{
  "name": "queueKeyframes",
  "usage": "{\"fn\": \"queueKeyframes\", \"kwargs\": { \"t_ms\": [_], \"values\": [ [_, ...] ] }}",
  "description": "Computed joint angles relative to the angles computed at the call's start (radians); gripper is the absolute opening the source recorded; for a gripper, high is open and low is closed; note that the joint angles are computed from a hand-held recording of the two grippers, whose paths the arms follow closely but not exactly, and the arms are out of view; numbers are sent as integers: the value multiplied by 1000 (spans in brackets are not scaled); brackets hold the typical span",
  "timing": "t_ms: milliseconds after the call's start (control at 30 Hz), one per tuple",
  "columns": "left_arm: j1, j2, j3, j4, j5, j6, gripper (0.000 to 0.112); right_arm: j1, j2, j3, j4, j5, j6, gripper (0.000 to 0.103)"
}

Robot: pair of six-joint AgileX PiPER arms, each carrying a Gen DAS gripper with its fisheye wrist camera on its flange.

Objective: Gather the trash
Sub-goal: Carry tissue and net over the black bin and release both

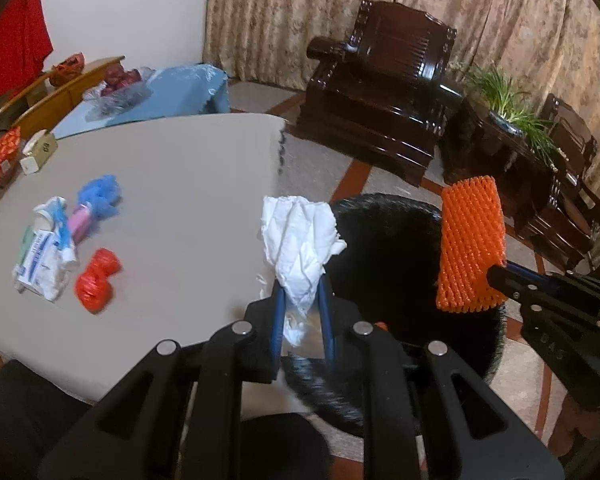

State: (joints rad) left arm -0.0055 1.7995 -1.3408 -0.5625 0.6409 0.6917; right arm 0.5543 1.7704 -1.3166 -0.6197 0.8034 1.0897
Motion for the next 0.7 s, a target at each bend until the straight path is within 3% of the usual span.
{"fn": "queueKeyframes", "kwargs": {
  "t_ms": [233, 333, 433, 567, 700],
  "values": [
    [-125, 7, 34, 59, -47, -115, 16, -98, -27, 114, 21, -70, -39, 9],
    [-132, 35, 24, -17, -23, -44, 26, -142, -26, 151, 37, -112, -55, 14],
    [-150, 53, 33, -19, -50, -2, 35, -175, -12, 174, 56, -142, -53, 23],
    [-129, 54, 47, -11, -67, 16, 49, -166, -25, 213, 36, -156, 20, 24],
    [-83, 44, 56, 4, -82, 49, 51, -120, -38, 209, 1, -105, 95, 24]
  ]
}}
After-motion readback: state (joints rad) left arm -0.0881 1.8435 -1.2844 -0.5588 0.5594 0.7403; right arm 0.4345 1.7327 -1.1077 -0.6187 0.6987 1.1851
